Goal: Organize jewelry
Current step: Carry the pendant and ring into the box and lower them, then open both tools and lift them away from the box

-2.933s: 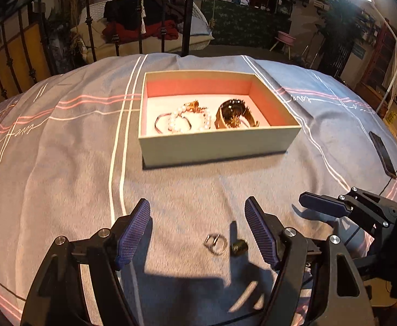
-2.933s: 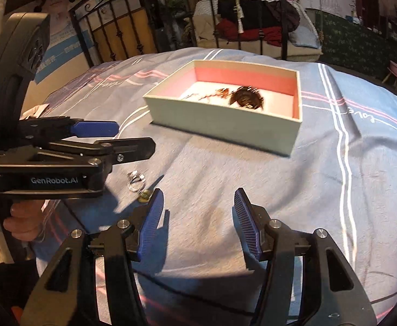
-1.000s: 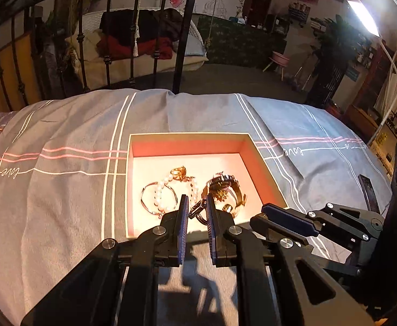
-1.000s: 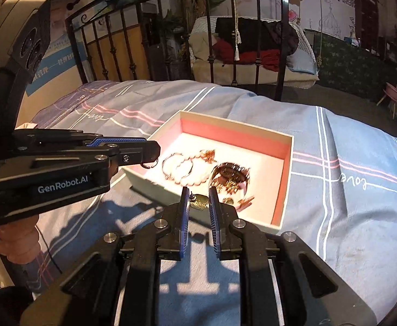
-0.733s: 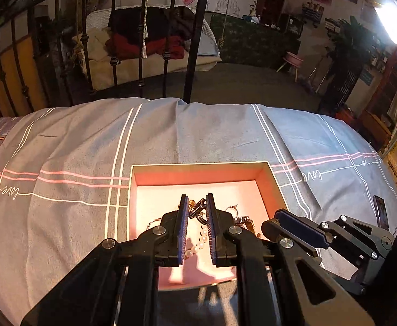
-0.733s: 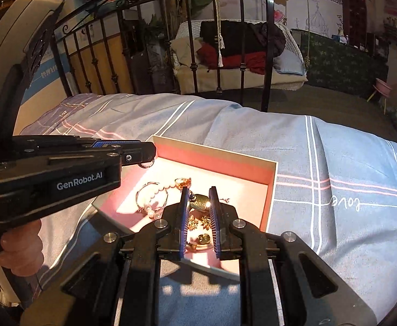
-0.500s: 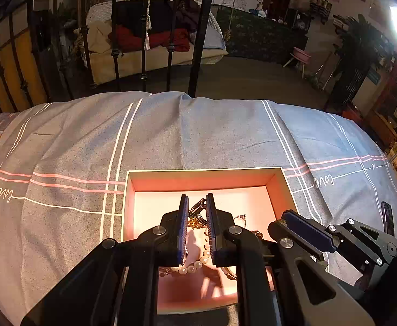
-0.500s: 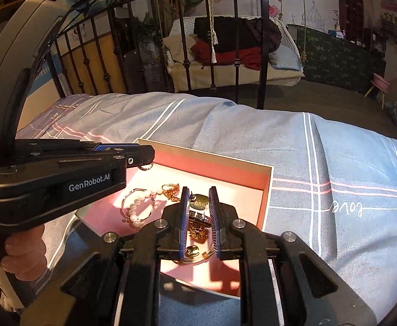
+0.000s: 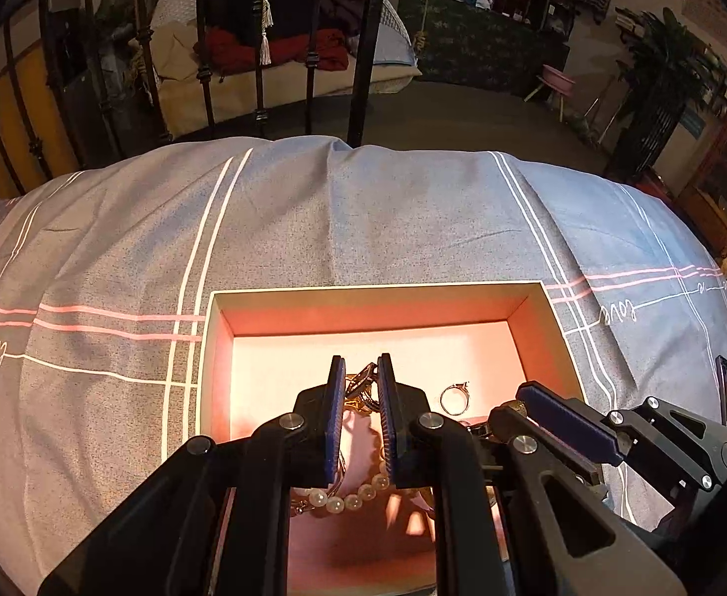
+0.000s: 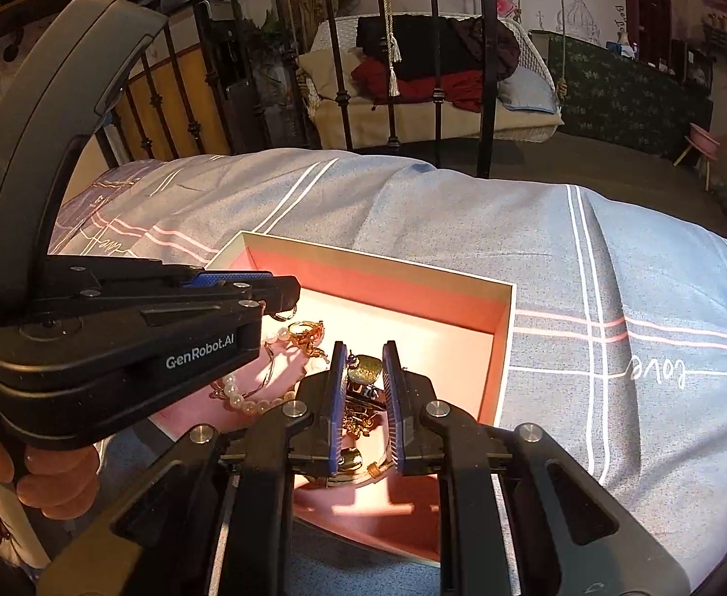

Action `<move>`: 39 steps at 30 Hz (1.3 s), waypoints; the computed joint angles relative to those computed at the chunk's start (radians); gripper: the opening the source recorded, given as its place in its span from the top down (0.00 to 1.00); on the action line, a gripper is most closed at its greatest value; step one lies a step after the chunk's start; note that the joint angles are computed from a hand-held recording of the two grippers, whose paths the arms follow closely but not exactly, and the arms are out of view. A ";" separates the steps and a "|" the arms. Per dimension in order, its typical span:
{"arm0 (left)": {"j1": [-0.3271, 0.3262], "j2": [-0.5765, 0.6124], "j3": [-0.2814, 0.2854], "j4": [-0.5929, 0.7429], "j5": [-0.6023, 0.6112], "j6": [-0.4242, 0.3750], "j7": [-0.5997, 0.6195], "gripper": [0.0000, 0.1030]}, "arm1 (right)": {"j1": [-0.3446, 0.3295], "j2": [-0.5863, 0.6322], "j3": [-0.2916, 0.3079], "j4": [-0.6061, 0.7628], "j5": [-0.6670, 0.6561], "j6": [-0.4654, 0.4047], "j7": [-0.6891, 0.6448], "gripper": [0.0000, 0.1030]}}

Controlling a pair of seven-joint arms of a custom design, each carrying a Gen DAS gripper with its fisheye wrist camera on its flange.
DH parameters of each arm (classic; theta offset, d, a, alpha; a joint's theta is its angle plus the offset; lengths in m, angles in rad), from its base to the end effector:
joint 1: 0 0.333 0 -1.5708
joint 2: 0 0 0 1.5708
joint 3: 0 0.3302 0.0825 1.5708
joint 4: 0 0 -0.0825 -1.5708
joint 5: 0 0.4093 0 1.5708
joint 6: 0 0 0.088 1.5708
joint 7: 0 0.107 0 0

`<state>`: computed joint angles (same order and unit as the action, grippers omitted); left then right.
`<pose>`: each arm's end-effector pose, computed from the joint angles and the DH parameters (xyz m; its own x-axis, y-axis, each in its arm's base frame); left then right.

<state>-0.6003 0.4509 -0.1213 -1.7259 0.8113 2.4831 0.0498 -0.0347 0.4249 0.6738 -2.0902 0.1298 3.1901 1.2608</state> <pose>0.5427 -0.4685 0.3546 0.2078 -0.9727 0.1035 -0.7919 -0.2294 -0.5660 0.5503 0.3546 0.3398 0.6549 -0.7446 -0.1293 -0.5921 -0.3992 -0.7000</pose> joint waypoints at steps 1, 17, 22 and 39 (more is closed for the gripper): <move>0.001 0.003 -0.001 0.004 -0.003 -0.001 0.003 0.88 | -0.004 0.000 0.004 -0.002 0.000 0.001 -0.001 0.85; -0.006 0.023 0.001 0.028 -0.050 -0.032 0.037 0.87 | 0.010 0.003 -0.001 0.002 0.006 -0.017 -0.027 0.85; -0.009 0.028 -0.001 0.041 -0.054 -0.055 0.045 0.85 | 0.030 -0.009 -0.019 -0.008 0.011 -0.015 -0.036 0.85; -0.053 -0.052 -0.035 0.007 0.058 -0.195 -0.049 0.17 | 0.059 -0.095 -0.053 -0.118 -0.061 0.106 0.063 0.20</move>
